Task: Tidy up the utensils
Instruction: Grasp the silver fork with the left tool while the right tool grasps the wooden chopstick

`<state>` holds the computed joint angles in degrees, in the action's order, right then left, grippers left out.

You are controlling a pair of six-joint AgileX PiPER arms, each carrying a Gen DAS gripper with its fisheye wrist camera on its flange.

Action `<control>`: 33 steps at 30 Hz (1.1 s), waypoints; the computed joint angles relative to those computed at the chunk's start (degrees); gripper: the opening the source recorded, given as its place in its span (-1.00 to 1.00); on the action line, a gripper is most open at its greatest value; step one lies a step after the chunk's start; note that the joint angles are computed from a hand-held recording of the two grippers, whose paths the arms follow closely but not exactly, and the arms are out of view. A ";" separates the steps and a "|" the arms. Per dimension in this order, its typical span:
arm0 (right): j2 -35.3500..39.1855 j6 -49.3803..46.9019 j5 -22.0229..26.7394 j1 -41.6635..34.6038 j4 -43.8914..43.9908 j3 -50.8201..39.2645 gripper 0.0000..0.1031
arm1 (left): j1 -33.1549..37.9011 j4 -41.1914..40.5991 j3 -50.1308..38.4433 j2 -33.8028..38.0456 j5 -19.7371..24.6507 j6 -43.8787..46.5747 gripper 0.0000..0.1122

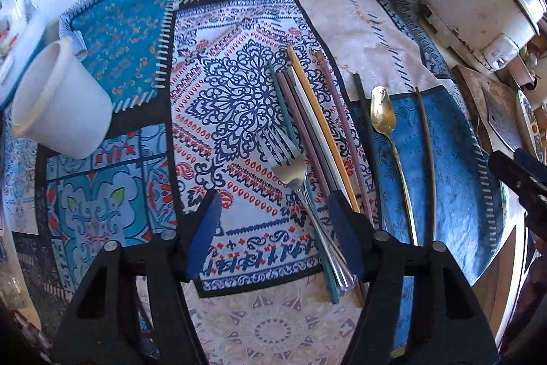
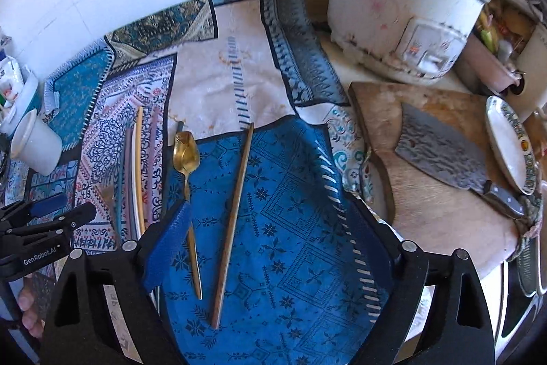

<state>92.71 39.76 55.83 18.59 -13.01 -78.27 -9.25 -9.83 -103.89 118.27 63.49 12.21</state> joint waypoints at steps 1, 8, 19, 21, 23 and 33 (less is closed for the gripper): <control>0.81 -1.61 -0.33 -0.82 1.40 -0.32 0.61 | 0.00 -0.22 -1.52 1.33 1.07 -0.39 0.07; 5.68 -10.00 -1.83 -5.27 10.19 -2.65 0.35 | -0.96 0.16 -6.52 6.35 4.59 -2.22 -0.12; 12.11 -17.30 -0.07 -8.40 21.25 -8.03 -0.13 | -2.19 2.64 -8.76 8.08 3.70 -3.52 -0.42; 12.92 -17.17 0.52 -7.98 21.21 -8.80 -0.25 | -2.32 2.82 -9.49 8.71 3.40 -3.98 -0.49; 13.87 -17.54 1.37 -7.56 21.48 -9.75 -0.35 | -2.60 3.12 -9.78 8.98 2.89 -4.31 -0.49; 13.95 -14.31 -2.07 -6.16 16.55 -8.26 -0.79 | -1.49 -0.39 -11.03 9.42 3.04 -3.08 -0.55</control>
